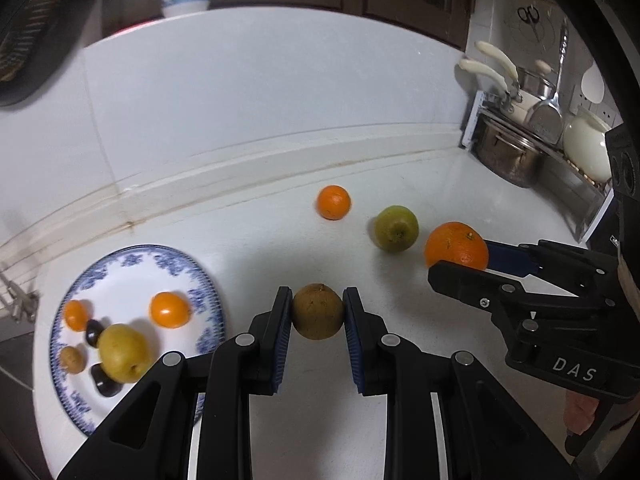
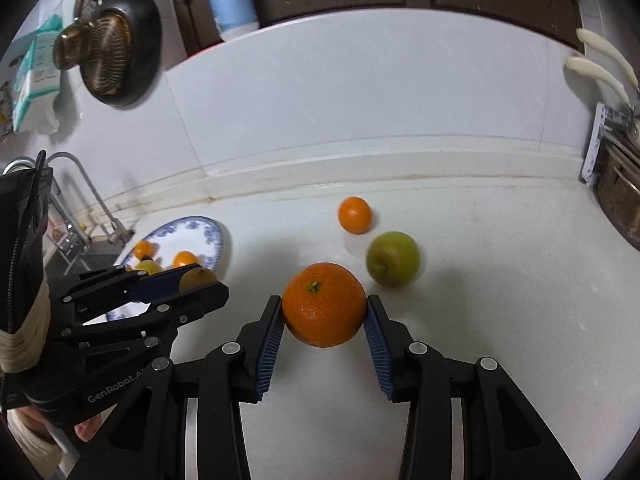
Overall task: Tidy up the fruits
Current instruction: 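Carry kiwi and orange to the plate and open both tools to release them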
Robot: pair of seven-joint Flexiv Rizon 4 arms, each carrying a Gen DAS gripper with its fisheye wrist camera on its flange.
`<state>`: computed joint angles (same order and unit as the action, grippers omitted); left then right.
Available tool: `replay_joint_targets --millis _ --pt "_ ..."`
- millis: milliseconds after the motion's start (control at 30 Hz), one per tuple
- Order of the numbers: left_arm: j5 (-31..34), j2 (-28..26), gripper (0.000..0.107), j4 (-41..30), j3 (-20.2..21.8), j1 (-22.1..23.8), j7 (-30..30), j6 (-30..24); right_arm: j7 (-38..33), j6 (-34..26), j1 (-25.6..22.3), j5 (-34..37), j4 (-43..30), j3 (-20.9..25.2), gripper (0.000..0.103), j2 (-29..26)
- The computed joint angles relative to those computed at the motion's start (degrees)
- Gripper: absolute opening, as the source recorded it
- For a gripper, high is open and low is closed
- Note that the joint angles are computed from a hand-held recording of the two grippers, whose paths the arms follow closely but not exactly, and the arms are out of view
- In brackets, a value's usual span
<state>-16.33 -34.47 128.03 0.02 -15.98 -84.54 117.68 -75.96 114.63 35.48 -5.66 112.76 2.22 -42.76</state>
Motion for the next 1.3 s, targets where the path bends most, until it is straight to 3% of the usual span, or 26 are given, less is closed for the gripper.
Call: replay_joint_targets --millis 333,733,1300 --pt "-0.71 4.35 0.026 7.17 1.45 0.43 -1.29 6.53 -1.58 2.15 4.30 2.32 1.49 -0.36 0.042 1.90" --pt "1.00 8.36 0.026 15.12 1.67 4.93 -2.72 12.13 -3.36 2.63 9.71 4.68 0.86 -0.27 0.042 2.51" --pt "9.69 8.99 0.026 20.32 2.14 16.00 -4.88 14.41 -1.93 -2.18 17.22 5.73 -4.61 -3.19 0.042 -0.57"
